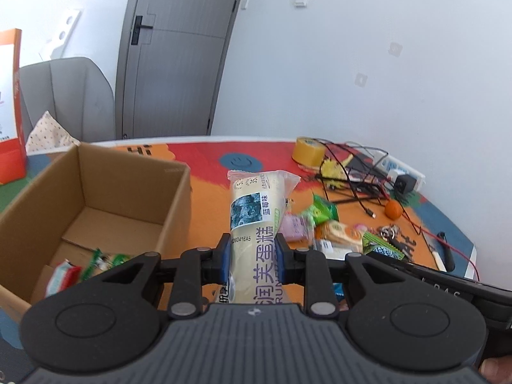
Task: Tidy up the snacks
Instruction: 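Carry both snacks into the cardboard box and open both grippers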
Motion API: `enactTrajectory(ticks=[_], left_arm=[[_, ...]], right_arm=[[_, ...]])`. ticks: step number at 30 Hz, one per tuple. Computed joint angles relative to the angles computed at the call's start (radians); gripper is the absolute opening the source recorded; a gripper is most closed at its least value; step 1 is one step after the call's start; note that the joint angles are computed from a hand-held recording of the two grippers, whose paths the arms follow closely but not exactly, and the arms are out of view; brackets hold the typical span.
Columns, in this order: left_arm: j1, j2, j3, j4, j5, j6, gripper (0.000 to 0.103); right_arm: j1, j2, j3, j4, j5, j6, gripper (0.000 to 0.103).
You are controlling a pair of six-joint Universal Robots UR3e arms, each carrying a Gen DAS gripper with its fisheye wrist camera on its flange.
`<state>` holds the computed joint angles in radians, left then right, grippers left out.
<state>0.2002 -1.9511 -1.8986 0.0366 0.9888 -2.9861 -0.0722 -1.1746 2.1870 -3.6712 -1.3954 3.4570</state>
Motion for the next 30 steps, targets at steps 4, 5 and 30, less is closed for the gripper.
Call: enactTrajectory(ticks=[4,5,30], left_arm=[[0.031,0.026,-0.013,0.006,-0.016,-0.004,0.026],[0.04,0.033,-0.016,0.006,-0.021,-0.004,0.026],[0.277,0.009,0.05,-0.072,-0.1,-0.004,0.026]], right_arm=[[0.029,0.008,-0.049,0.02,-0.009,0.003,0.03],[0.037,0.012,-0.061,0.024,-0.011,0.003,0.03],[0.269,0.174,-0.508,0.276,-0.109,-0.026,0.03]])
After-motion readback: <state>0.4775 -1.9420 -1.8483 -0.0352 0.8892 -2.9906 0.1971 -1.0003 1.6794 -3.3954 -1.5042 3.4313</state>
